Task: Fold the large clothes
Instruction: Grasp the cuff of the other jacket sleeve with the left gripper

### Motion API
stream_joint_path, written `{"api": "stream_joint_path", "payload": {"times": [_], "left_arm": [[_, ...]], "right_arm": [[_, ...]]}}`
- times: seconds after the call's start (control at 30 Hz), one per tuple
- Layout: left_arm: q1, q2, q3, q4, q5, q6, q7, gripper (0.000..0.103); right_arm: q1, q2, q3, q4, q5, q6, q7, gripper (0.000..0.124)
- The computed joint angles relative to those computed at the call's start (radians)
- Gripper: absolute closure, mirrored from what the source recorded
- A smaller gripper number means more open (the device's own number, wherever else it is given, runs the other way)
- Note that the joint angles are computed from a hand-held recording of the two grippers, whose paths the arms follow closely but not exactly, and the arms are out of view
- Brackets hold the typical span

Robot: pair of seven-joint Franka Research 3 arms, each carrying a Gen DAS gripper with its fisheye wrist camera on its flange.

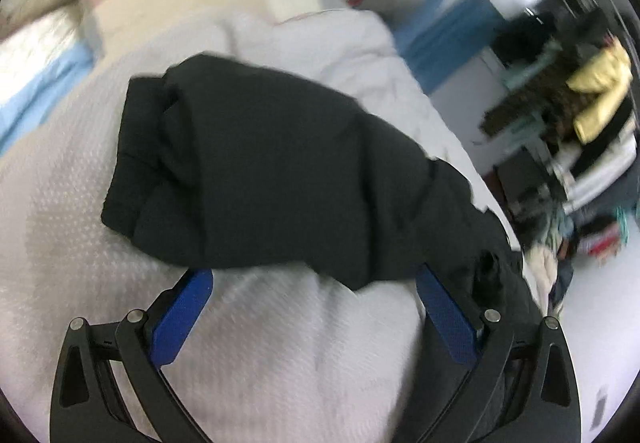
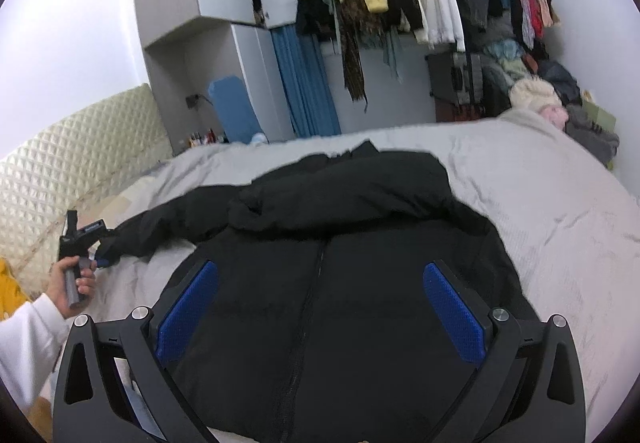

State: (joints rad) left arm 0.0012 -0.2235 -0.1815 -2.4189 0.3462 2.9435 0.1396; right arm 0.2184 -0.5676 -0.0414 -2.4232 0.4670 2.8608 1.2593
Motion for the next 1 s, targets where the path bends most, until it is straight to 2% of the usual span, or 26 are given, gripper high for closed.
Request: {"api": "stream_joint_path", "payload": {"times": [0.1,0.2,0.23,0.27,0.37,0.5,0.6,0.67,0.73,0.8,0.87,1.0], "left_arm": [[0.060,0.035,-0.019,-0.007,0.063,0.059,-0.088,0.002],[0.158,0.080,-0.066,0.014,0.222,0.107,-0.247,0.003],[0.172,0.088,-0.070,0.023,0.272,0.107,-0.290,0.004],[0.200,0.102,-0.085,0.043,0.355,0.093,-0.364,0.004],[0.214,0.131,-0.088,0.097,0.509,0.037,-0.514,0.006],[0.168,0.159,-0.059,0.164,0.538,-0.087,-0.562,0.016],[0.127,0.173,-0.028,0.201,0.525,-0.155,-0.518,0.040],[0.097,0.173,-0.005,0.226,0.484,-0.188,-0.470,0.062],[0.065,0.183,0.018,0.271,0.421,-0.218,-0.402,0.072],[0.024,0.211,0.027,0.367,0.313,-0.328,-0.207,0.077],[-0.006,0.224,0.028,0.444,0.312,-0.428,-0.102,0.081],[-0.047,0.187,0.021,0.514,0.424,-0.592,-0.117,0.087]], "right_arm": [[-0.059,0.026,0.052,0.026,-0.042,-0.028,0.083,0.021],[-0.105,0.045,0.096,0.044,-0.105,-0.043,0.159,0.021],[-0.108,0.049,0.098,0.046,-0.117,-0.047,0.175,0.021],[-0.108,0.054,0.097,0.049,-0.127,-0.051,0.186,0.021],[-0.110,0.069,0.093,0.060,-0.158,-0.079,0.213,0.021],[-0.110,0.080,0.082,0.060,-0.178,-0.091,0.228,0.021],[-0.124,0.087,0.089,0.068,-0.201,-0.101,0.257,0.021],[-0.122,0.087,0.083,0.066,-0.203,-0.090,0.263,0.021],[-0.129,0.088,0.084,0.067,-0.212,-0.088,0.276,0.021],[-0.128,0.091,0.080,0.070,-0.218,-0.096,0.277,0.021],[-0.128,0.090,0.079,0.068,-0.224,-0.092,0.276,0.021],[-0.136,0.075,0.079,0.057,-0.238,-0.091,0.279,0.021]]}}
